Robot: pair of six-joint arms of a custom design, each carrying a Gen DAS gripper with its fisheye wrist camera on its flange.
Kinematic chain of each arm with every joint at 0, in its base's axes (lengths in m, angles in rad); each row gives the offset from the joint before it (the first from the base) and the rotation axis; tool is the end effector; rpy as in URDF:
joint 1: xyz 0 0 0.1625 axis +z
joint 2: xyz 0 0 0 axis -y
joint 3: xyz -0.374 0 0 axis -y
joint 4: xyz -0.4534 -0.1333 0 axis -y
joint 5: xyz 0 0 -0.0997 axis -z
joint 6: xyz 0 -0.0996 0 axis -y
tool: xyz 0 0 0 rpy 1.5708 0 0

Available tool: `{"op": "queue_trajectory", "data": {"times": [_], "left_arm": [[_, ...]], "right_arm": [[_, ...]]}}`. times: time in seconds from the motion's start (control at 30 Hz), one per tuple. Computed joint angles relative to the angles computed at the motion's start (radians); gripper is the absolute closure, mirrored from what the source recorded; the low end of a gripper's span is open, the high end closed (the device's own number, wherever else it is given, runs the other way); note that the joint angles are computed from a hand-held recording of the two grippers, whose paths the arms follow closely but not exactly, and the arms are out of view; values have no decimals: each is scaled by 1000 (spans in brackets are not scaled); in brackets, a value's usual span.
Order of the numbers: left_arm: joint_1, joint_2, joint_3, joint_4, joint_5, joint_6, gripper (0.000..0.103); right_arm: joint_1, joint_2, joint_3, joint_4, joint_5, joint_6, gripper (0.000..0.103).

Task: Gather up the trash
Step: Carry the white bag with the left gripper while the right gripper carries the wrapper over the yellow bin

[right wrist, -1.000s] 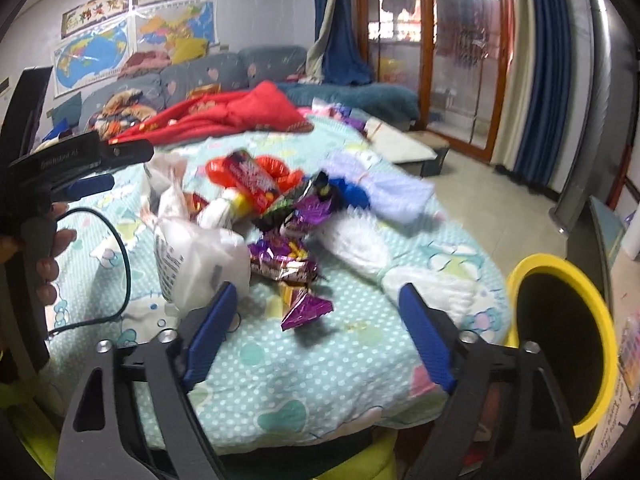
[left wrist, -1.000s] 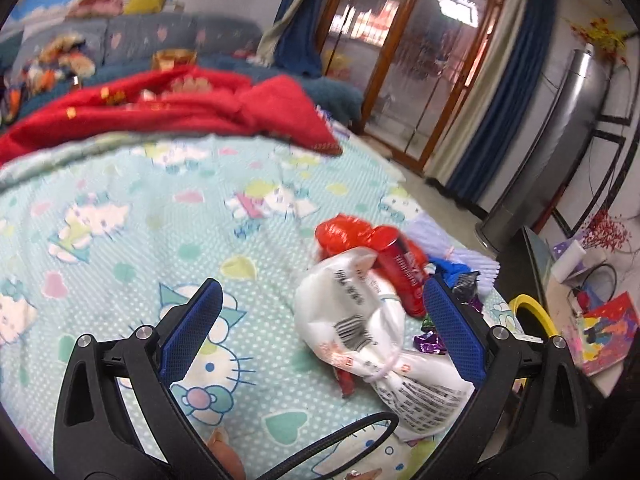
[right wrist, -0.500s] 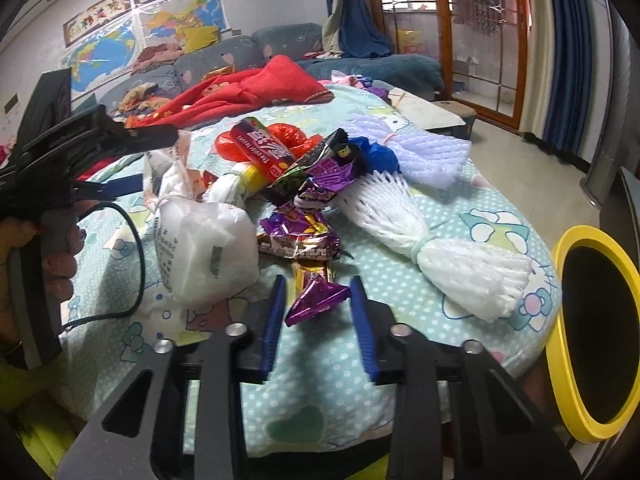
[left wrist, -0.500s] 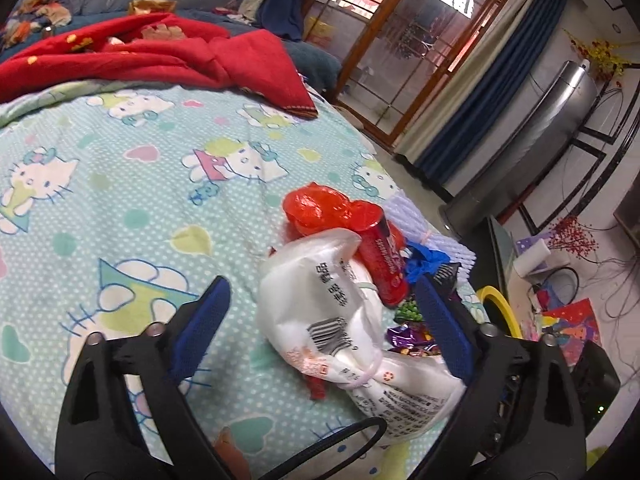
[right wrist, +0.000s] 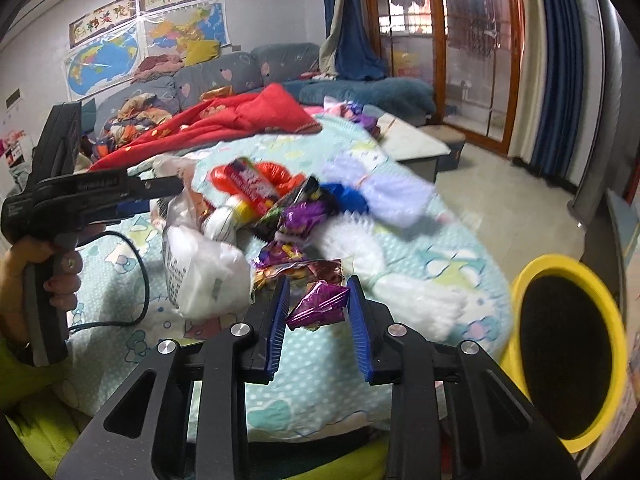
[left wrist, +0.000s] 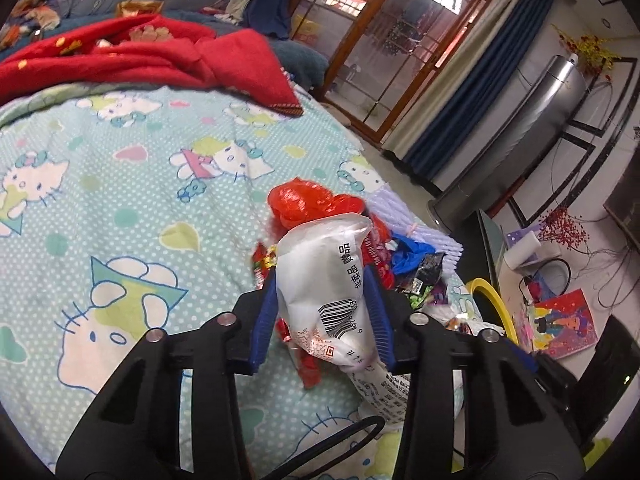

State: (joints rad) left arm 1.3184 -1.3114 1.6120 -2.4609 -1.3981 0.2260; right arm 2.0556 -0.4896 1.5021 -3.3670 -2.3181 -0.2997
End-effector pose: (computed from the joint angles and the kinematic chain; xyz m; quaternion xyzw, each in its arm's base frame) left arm -0.0208 -0.6829 0.3636 0.2015 0.9321 -0.2905 0.0787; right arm 0.3807 -0.5821 -0.0275 0.2001 -0.8484 0.3852 0.3030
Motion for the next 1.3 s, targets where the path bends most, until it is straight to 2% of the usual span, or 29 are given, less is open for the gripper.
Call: {"op": "queue_trajectory", "data": {"times": [0.1, 0.23, 0.5, 0.73, 1.3], "left_arm": [[-10, -22, 17, -14, -19, 21, 72], [-27, -46, 37, -32, -43, 45, 74], [-72, -82, 82, -71, -60, 93, 75], [-111, -98, 116, -69, -81, 124, 75], [-194, -67, 175, -111, -77, 172, 75]], "right_arm": [[12, 9, -14, -25, -32, -41, 75], [15, 8, -17, -57, -55, -53, 75], [5, -24, 13, -115, -65, -12, 75], [-2, -55, 42, -208, -81, -29, 75], [-21, -142, 132, -400, -157, 4, 75]]}}
